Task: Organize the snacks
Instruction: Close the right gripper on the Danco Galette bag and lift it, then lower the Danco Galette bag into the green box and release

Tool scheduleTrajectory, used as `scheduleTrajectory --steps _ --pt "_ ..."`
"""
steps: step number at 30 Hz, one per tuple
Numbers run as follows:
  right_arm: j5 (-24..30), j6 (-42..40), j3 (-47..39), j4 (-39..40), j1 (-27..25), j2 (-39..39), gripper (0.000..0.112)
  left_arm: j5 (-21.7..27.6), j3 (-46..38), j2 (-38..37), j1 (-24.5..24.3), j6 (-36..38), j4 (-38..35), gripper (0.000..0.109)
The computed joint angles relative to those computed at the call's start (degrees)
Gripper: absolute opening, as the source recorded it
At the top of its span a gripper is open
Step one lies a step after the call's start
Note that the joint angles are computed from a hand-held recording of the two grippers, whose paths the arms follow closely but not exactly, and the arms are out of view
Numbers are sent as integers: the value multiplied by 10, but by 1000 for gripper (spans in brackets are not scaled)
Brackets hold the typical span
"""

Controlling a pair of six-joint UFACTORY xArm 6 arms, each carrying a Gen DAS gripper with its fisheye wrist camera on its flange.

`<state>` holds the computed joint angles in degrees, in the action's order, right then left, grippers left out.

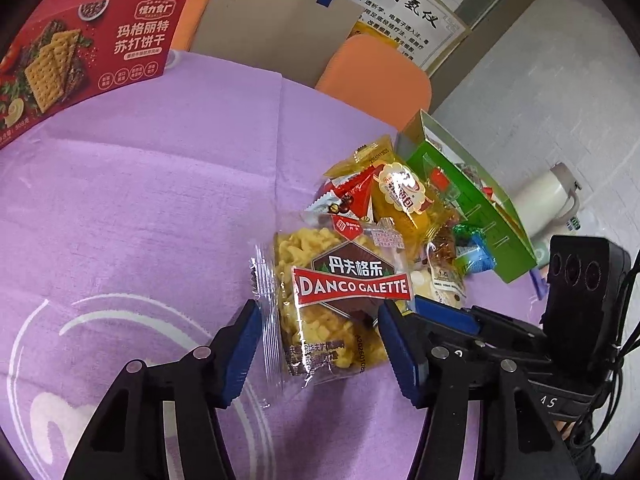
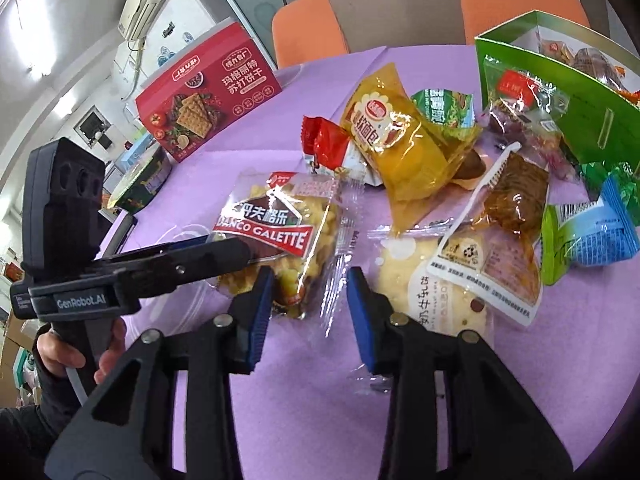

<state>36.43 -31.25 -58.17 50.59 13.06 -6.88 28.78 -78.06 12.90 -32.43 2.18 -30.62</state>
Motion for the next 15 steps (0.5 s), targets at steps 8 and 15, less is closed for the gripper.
scheduleTrajectory --steps 8,15 --pt "-8 -25 47 28 -16 -60 14 -8 3 -20 -28 -8 28 43" --pt "-33 -66 75 74 -52 -137 14 0 -66 -7 -46 32 -7 43"
